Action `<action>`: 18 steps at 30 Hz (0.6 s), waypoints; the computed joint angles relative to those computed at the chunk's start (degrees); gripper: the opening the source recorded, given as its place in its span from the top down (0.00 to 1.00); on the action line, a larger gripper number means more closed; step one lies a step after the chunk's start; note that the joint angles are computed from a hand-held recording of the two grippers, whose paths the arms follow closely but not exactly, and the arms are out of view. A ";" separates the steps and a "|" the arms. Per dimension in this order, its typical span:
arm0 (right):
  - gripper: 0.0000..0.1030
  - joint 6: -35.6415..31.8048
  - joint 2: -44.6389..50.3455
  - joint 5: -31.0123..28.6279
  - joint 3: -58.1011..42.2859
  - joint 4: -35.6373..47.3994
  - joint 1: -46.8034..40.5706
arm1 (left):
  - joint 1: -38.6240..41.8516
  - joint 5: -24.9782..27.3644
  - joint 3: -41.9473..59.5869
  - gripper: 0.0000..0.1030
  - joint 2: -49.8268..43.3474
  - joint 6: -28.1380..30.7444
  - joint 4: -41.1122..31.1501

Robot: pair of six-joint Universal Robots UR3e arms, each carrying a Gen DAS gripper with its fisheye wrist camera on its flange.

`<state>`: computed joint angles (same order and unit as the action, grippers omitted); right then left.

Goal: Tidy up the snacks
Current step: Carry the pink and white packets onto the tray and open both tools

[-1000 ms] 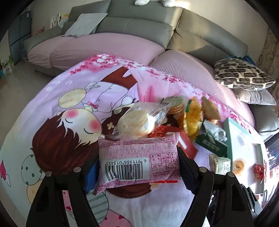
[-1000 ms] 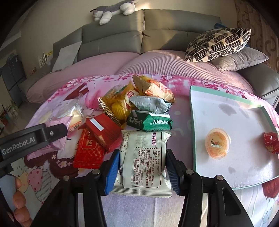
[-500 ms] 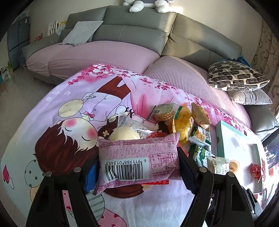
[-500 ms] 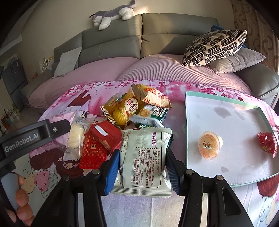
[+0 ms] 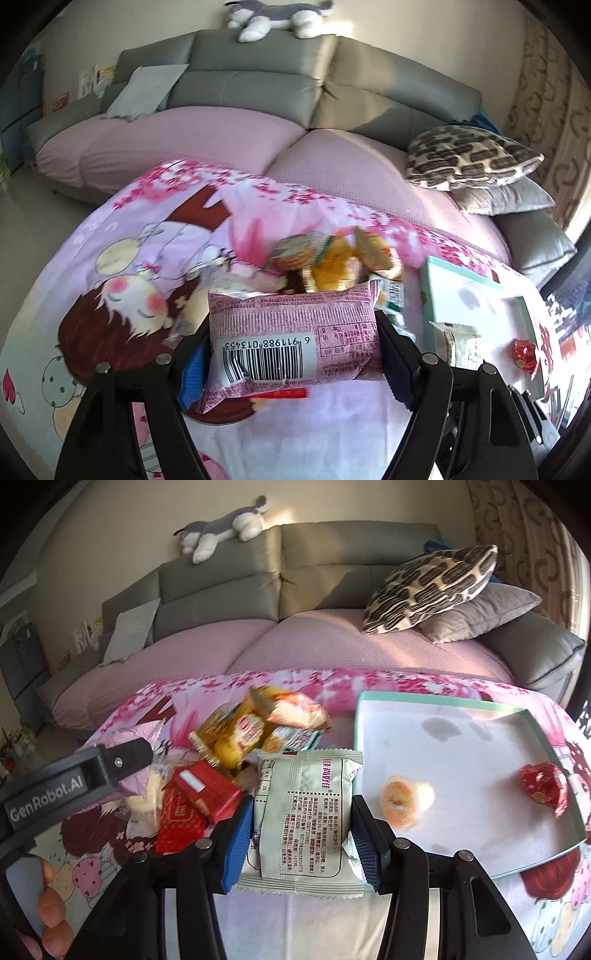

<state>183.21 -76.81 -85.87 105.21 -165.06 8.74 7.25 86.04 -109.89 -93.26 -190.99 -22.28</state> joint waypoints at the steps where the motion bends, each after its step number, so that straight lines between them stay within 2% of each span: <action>1: 0.47 -0.09 -0.48 -0.03 0.33 -0.12 -0.70 | -1.02 0.34 0.88 0.22 -0.71 0.08 0.01; 10: 0.47 0.27 -5.37 0.31 3.87 -0.02 -10.99 | -10.37 2.71 11.16 0.22 -7.86 0.97 -1.39; 18: 0.47 -0.06 -8.22 1.13 5.83 0.37 -20.43 | -16.11 2.67 20.46 0.22 -15.79 2.40 -3.43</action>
